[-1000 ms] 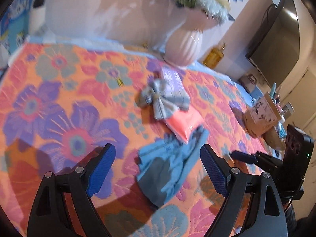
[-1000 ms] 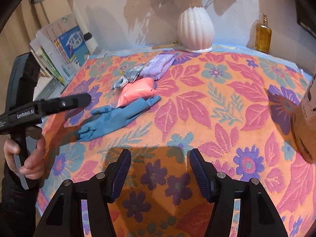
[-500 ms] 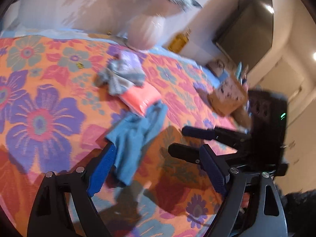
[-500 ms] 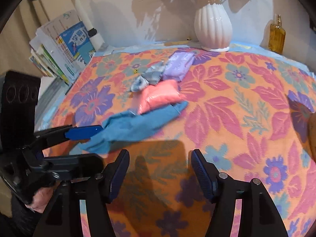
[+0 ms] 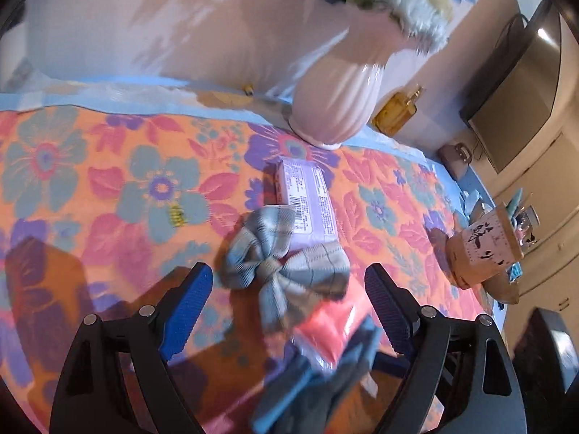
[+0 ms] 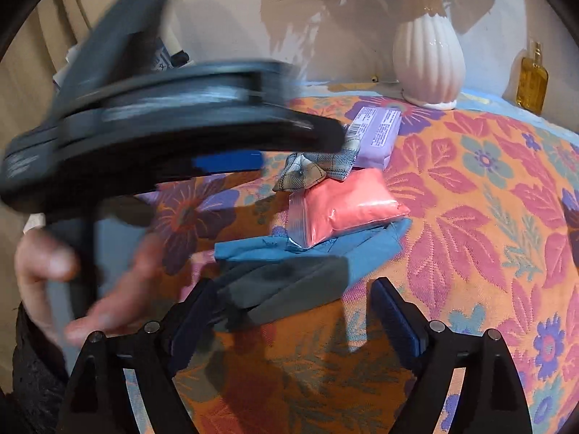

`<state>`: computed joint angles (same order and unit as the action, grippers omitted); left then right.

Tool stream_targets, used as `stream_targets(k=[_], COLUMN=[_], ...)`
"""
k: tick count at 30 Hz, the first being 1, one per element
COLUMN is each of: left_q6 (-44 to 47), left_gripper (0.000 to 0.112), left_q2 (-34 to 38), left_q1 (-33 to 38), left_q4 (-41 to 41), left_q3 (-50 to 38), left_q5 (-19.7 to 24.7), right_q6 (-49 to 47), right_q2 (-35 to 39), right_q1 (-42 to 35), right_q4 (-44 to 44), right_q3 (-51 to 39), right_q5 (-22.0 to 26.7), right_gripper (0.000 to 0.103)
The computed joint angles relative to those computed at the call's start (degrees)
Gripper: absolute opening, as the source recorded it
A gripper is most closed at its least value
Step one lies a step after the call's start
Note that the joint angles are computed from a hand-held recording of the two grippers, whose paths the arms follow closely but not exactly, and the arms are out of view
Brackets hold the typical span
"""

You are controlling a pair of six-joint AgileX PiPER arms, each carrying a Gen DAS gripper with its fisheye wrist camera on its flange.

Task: Organize soft objects
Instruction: 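Grasp the plaid bow with the left gripper while the right grasps the blue glove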

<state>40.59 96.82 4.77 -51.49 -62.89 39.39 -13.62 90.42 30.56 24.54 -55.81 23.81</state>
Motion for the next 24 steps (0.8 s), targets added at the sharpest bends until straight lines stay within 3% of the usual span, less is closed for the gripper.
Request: stream_targets(k=[4, 6, 8, 9, 10, 11, 14, 15, 19, 24], left_q6=[3.6, 6.9, 9.6, 10.0, 9.8, 9.3, 9.4, 9.7, 13.1, 18.4], left_gripper=[0.076, 0.075, 0.066, 0.061, 0.048, 0.033, 0.026, 0.025, 0.025, 0.024], left_q2=[1.1, 1.3, 1.4, 1.4, 1.6, 2.1, 1.8, 1.4, -1.0, -3.4], left_q1=[-0.6, 0.8, 2.3, 2.9, 3.1, 3.4, 3.3, 3.1, 3.1, 5.1], left_q4=[-2.5, -4.8, -7.4, -7.8, -8.0, -7.9, -8.5, -8.8, -11.9, -17.8], left_q3=[0.8, 1.1, 1.7, 1.8, 1.8, 1.4, 2.0, 2.5, 5.1, 8.0], left_q5=[-3.3, -1.5, -0.3, 0.0, -0.2, -0.1, -0.8, -1.5, -4.5, -4.1], right_q6=[7.0, 8.0, 8.8, 9.7, 12.9, 16.5, 25.7, 25.9, 29.7, 26.2], right_q2=[1.3, 2.0, 2.6, 2.5, 2.2, 2.1, 2.2, 2.0, 0.4, -3.3], right_q1=[1.4, 1.9, 2.2, 2.5, 3.2, 4.1, 6.5, 6.7, 8.3, 6.8], right_q4=[-6.3, -7.3, -8.4, -9.2, -12.3, -16.0, -25.7, -26.2, -30.6, -26.9], right_q3=[-1.5, -2.5, -3.3, -3.1, -2.8, -2.7, -2.7, -2.4, -0.4, 3.4], right_q5=[-0.5, -0.3, 0.1, -0.3, -1.1, -1.7, -2.2, -2.5, -4.5, -4.4], right_gripper=[0.089, 0.091, 0.09, 0.085, 0.064, 0.053, 0.034, 0.014, 0.008, 0.008])
